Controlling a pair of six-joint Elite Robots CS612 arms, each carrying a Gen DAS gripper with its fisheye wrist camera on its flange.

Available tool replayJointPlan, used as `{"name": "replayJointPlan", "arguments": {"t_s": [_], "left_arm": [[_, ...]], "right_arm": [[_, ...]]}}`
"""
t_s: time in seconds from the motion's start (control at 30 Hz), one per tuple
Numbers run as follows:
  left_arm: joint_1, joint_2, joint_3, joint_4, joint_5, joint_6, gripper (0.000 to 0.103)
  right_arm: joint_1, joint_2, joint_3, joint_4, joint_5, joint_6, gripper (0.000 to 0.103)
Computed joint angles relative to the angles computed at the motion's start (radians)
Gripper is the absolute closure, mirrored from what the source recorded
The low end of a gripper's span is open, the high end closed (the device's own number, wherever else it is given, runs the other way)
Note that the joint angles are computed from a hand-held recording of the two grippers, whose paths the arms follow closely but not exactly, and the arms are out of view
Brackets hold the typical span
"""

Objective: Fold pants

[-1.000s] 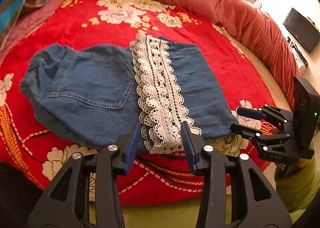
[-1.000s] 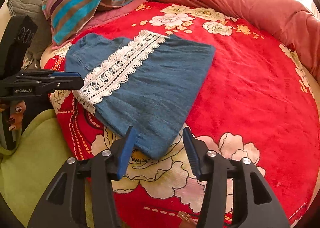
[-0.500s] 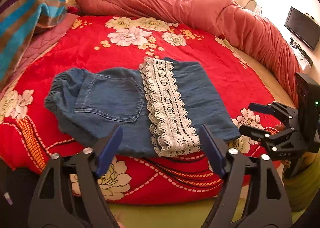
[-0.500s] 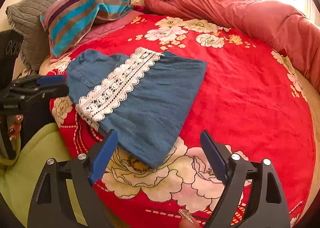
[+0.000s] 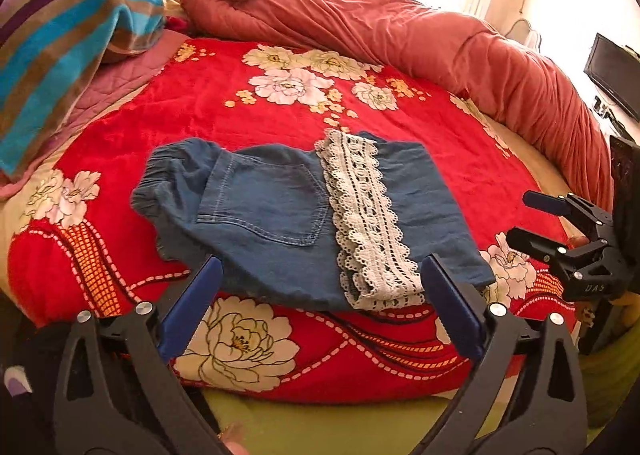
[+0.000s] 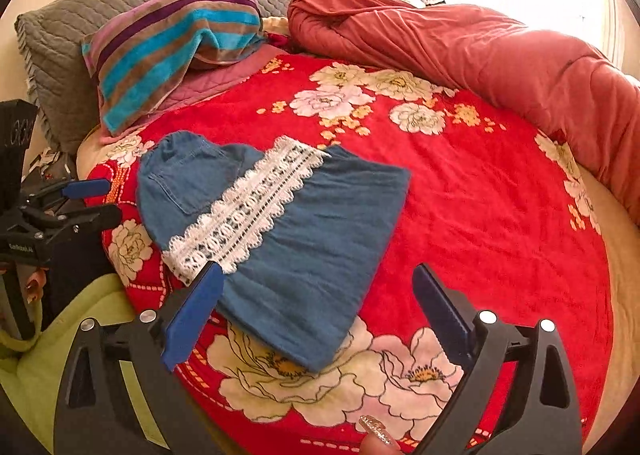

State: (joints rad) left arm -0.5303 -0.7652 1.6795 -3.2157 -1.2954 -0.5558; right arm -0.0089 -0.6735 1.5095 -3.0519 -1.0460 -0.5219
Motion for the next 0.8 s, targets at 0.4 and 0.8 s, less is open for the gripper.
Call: {"name": "replayJointPlan", "arguments": {"t_s": [0.4,0.8], "left_arm": [[0.023,-0.008,0.037,-0.039,-0.01,-0.062,0.01],[0.071,-0.008,0.081,-0.1,-0.053,-0.191,0.01]], "right_arm": [[0.028,-0.005,-0.03,0.037,0.038,-0.004,0.008],[0.07,0.008,-0.102,0.113,0.079,-0.027,0.008]]}}
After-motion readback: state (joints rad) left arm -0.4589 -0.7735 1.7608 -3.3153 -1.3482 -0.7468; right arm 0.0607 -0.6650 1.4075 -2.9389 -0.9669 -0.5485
